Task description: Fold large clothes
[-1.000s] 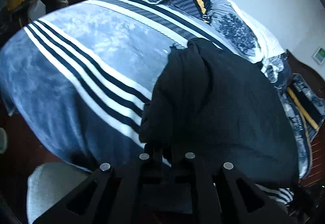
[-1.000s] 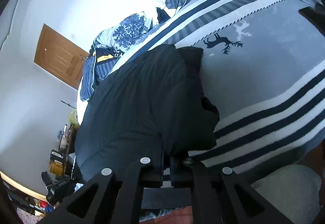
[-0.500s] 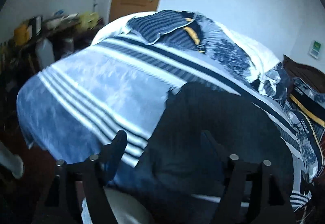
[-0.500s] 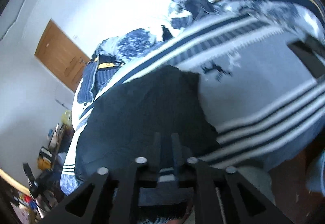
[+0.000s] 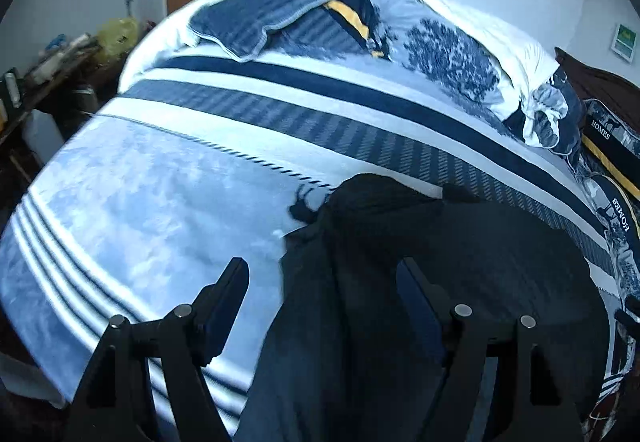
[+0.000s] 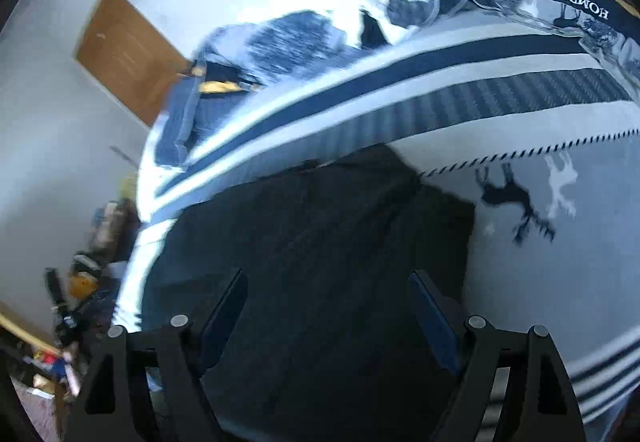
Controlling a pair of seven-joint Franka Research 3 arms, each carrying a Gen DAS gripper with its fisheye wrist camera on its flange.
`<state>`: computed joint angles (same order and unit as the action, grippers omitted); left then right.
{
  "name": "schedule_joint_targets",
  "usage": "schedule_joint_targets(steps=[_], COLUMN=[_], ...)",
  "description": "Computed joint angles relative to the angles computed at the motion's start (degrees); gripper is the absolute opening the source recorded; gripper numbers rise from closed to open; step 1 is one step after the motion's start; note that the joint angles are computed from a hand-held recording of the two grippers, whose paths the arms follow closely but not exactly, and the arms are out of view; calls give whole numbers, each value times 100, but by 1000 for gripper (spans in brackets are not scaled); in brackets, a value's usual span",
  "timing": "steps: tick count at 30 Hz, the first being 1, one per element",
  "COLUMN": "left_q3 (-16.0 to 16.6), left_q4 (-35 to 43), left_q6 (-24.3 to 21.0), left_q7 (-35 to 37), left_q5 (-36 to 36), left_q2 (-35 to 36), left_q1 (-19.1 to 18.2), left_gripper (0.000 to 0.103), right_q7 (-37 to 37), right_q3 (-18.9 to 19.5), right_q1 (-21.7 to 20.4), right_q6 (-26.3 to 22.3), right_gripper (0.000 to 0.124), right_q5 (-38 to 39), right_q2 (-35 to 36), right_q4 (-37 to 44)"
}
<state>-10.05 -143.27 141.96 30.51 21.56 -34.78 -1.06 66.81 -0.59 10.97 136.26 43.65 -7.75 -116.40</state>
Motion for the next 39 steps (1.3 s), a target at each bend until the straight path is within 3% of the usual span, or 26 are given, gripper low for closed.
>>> schedule_joint_targets(steps=[5,6,8,9,10,11,12,13,17,19,21,30,34,36,38,39], left_q3=[180,225,370,401,404,362,294,217,134,-116,-120,6,221,254,198,119], left_q4=[506,602,728,749,732,710,668,604,653,955,1193,1613,1570,1404,1204,1099], left_q6=[386,427,550,605,687,717,768,880,1036,757,474,-28,42,-20,-176,-287], left_q7=[421,498,747,826,865,827,735,599,288,148,185,-197,-94,-218,-498,-652], left_q5=[3,-41,-327,-458,-525,-476,-340,-135,263,765,912,1517,1095,987,1011,1083], left_q2=[1109,1306,1636,1712,1731,1692,1600,1452,1260,1502,1838,2541,2560,2209,1729,1453], left_q1=[74,80,5,-21,-24,21,92,191,420,619,560,296,218,249,312,339], left_gripper=[77,72,47,25,8,5,2,2,1,2,1,3,6,9,40,64], right_q7=[464,562,809,843,901,951,902,822,331,301,494,1308,1663,2239,2756,2791], right_q3=[46,75,135,185,233,274,351,404,439,415,373,343,293,140,12,17], right_q1=[-149,-203,-282,-333,-384,-427,-533,-595,-577,-513,-359,-176,-133,-73,-60,-107], right_q6=[-353,-501,-822,-940,-1080,-1150,-1222,-1112,-195,84,302,520,608,406,381,504], right_gripper=[84,84,80,75,56,20,8,4,2,2,2,2,3,5,11,11], right_q5=[-384,-416,-630,-650,-654,-637,-410,-215,168,226,-187,-1160,-1435,-1824,-2165,-2168], right_q2=[1433,1689,2267,2475,2641,2735,2765,2676,1961,1865,2011,2486,2529,2523,2244,1993], right_q4=[1454,1731,2362,2576,2750,2835,2857,2754,2100,2037,2147,2204,2168,2242,2056,1833])
